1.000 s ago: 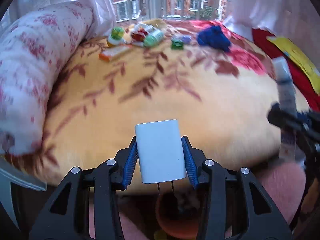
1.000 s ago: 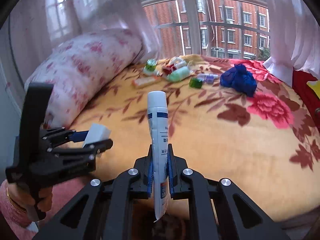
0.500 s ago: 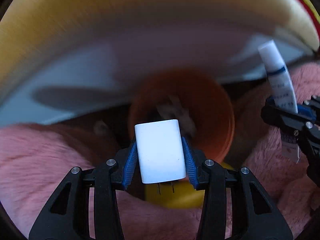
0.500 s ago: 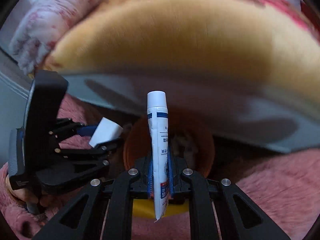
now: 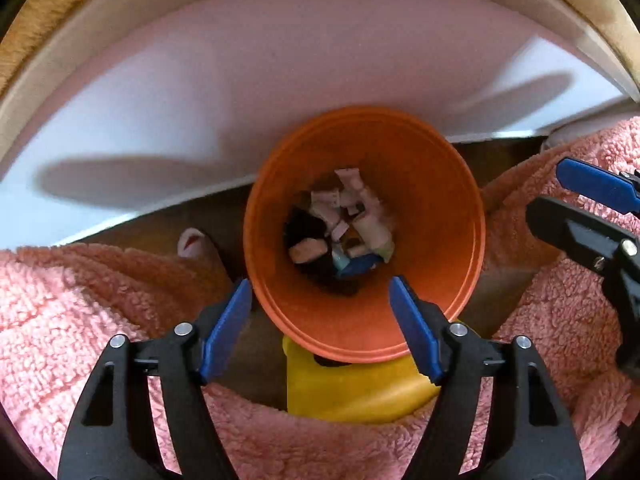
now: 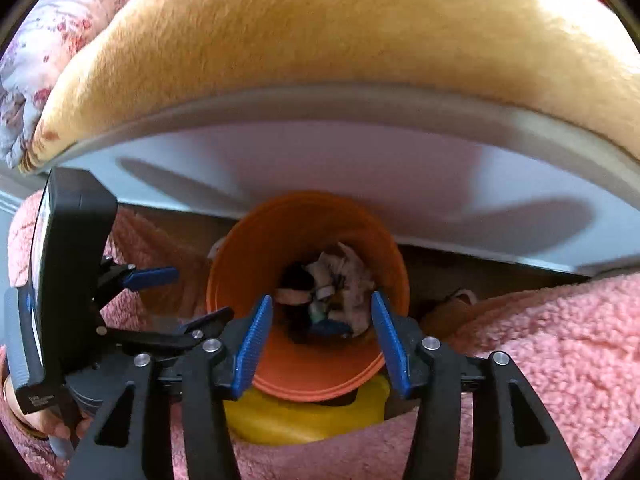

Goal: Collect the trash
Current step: 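Drop the white charger and white-blue tube into the orange wastebasket with both grippers, then grasp the green glass jar with the right gripper while the left grasps an orange-white box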

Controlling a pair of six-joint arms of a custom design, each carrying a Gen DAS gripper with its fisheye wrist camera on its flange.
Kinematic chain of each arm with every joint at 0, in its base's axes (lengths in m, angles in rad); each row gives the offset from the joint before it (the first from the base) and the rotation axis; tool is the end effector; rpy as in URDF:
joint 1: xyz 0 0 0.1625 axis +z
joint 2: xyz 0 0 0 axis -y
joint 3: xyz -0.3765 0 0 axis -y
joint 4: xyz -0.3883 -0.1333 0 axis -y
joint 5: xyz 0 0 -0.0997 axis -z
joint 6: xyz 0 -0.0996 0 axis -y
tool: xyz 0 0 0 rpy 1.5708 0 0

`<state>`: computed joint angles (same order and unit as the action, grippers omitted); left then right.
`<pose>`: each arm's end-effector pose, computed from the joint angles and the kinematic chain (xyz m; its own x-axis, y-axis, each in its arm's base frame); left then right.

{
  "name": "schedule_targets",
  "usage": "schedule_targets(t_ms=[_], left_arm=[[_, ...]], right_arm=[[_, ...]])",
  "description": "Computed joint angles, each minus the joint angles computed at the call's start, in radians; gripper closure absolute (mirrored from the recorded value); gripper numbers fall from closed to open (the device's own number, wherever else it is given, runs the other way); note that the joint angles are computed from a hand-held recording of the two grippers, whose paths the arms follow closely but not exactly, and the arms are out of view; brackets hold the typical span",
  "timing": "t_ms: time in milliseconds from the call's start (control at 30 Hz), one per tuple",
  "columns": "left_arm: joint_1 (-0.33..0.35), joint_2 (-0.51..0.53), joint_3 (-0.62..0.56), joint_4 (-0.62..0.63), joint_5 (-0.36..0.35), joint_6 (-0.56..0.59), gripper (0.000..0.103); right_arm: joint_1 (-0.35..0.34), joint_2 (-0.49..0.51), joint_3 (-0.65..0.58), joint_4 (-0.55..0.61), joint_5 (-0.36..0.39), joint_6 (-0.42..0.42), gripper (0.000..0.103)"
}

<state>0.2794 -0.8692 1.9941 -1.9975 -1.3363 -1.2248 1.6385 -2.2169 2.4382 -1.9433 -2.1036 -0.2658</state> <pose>-0.3650 -0.2675 -0.0386 -0.7349 0.1323 -0.6651 0.1324 0.9899 0.0506 0.1004 -0.2574 0.3081 -0.8167 -0.2417 0.5241 -0.2916 0.9564 -0.0134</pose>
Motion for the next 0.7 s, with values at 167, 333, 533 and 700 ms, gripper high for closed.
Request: schedule_targets(t_ms=[167,333,533,700], left_arm=[[-0.037,-0.042,0.007,0.043,0.05,-0.043,0.032],[-0.119,-0.086,-0.048,0.203,0.2,-0.06,0.032],[-0.171,-0.141,-0.126,0.345,0.449,-0.115,0.019],[-0.151,-0.18,-0.15,0.353,0.543,-0.123,0.018]], right_arm=[[0.011,-0.061,0.006,-0.004,0.004,-0.008,0.048],[0.09,-0.067,-0.052,-0.016,0.043,-0.036,0.033],[0.21,0.095,-0.187,-0.184,0.079,-0.041,0.017],[0.274,0.435,-0.401,-0.34,0.036,-0.112,0.017]])
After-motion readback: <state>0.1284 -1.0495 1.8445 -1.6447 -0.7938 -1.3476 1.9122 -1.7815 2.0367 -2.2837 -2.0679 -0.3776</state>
